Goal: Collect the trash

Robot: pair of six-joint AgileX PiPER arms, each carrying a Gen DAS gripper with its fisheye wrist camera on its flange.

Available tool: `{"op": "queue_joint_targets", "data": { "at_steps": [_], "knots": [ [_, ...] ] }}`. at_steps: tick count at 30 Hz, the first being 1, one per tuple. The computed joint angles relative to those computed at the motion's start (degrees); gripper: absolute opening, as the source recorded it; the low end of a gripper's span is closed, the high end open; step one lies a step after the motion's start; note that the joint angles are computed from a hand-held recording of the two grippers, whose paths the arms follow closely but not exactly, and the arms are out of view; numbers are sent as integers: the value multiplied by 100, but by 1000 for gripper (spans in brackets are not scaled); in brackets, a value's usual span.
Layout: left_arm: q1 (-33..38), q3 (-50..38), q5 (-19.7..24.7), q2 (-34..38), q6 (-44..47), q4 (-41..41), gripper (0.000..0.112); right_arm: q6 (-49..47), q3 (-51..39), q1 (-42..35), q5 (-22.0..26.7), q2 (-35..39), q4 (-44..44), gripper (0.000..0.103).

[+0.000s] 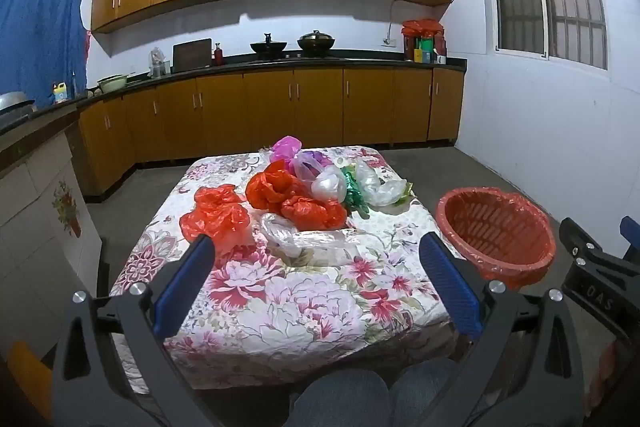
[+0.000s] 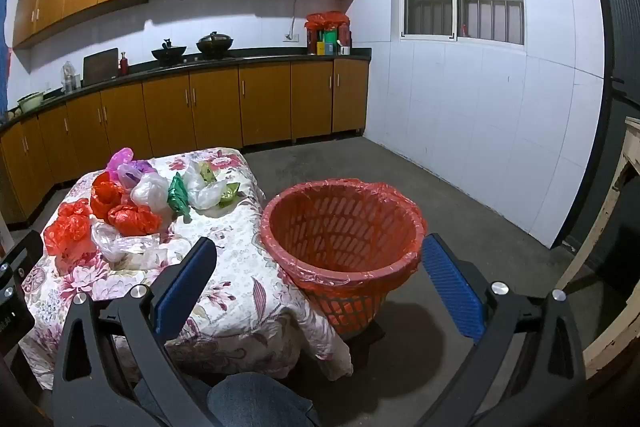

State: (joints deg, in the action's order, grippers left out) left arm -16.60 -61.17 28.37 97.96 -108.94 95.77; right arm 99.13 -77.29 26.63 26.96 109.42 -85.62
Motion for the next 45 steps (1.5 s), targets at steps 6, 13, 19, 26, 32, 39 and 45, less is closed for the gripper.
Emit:
{"op": "queue_joint_targets", "data": {
  "at_steps": [6, 13, 19, 26, 32, 39, 45],
  "knots": [
    [0, -20, 0, 13, 4, -48, 99, 53, 10, 12, 31, 6, -74, 101],
    [19, 2, -43, -4, -15, -3, 99, 51, 16, 29, 52, -1, -74, 101],
    [22, -5, -44, -3, 14, -29, 99, 77, 26, -5, 11, 10, -98, 101],
    [19, -5, -39, -4, 17, -33, 99, 118, 44, -10, -2, 25, -125, 101],
    [30, 51, -48, 7, -118, 80, 99, 102, 46, -15, -9, 20, -105, 101],
    [37, 64, -57, 7, -139, 105, 99, 104, 49, -13, -7, 21, -99, 101],
    [40, 39, -68, 12, -74, 40, 99, 142, 65, -10, -6, 21, -126, 101]
  ]
}}
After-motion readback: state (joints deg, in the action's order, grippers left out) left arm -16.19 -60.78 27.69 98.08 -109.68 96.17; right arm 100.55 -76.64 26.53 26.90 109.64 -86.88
